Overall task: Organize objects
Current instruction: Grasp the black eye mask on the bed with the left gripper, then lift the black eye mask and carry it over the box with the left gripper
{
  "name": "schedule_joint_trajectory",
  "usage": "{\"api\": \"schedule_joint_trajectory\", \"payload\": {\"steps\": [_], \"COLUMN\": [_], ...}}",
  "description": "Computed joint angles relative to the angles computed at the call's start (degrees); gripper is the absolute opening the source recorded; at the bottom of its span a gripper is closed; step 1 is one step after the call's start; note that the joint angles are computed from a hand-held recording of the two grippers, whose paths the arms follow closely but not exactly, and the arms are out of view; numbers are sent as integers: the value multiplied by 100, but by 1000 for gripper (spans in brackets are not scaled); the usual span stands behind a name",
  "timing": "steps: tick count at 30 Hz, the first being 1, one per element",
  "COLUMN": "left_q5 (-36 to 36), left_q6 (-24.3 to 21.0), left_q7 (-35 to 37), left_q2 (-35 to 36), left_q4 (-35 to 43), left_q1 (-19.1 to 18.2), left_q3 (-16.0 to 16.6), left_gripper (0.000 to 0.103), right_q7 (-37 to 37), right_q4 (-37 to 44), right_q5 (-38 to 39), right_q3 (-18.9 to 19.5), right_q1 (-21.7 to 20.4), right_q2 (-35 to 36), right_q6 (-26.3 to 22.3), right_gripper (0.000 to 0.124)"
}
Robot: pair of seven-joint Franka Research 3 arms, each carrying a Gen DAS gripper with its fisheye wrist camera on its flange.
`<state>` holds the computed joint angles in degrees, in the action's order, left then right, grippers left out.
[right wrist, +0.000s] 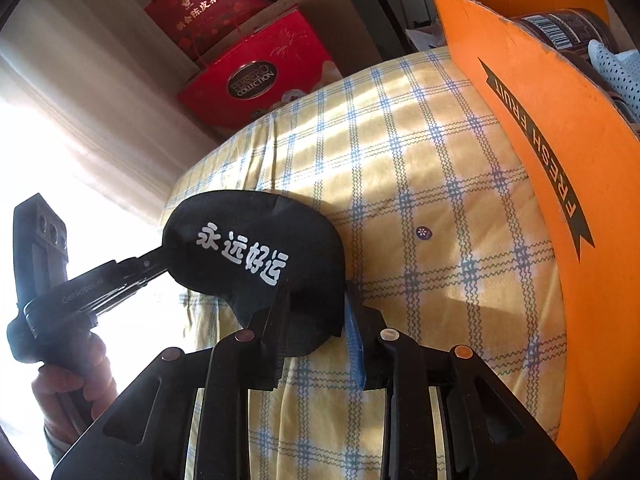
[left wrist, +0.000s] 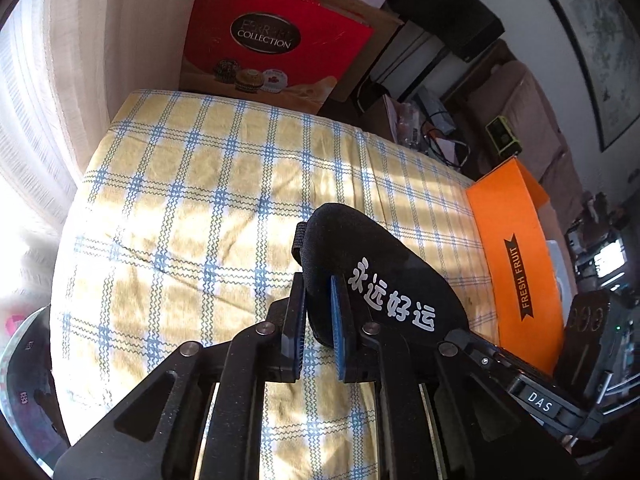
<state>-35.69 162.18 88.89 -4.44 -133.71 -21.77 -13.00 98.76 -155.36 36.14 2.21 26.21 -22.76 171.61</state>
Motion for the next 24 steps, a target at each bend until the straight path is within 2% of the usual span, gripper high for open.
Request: {"api": "schedule_joint_trajectory", "payload": {"steps": [4, 6, 11, 13, 17, 24], "left_q5": [-409, -846, -1295, -1302, -880, -504], "left_q6": [118, 163, 336, 398, 443, 556], "left_q7": [275, 567, 822, 792, 378, -10], "left_q2": [-82, -212, -591, -714, -815, -982], "left_q4": [-118, -207, -445, -509, -523, -526], "left_q1": [-76, -176, -441, -534, -604, -960], "left_q3": [29, 79, 196, 241, 238, 320], "left_gripper": [4, 4, 3, 3, 3, 3], "right_q7": [149, 284, 838, 1039, 1253, 1518], "right_q4": [-27, -21, -15, -6, -30, -148], "right_q5": [-236, -486, -1334, -1629, -1951, -2401], "right_q3": [154, 319, 884, 1008, 1003, 1104], "right_q1": [-181, -354, -907, -1055, -1117, -1330], "right_q2": [-101, -210, -515, -641, -866, -1441], "right_q6": [73, 16, -162, -247, -294, -515], "right_gripper": [13, 11, 10, 9, 8, 8]}}
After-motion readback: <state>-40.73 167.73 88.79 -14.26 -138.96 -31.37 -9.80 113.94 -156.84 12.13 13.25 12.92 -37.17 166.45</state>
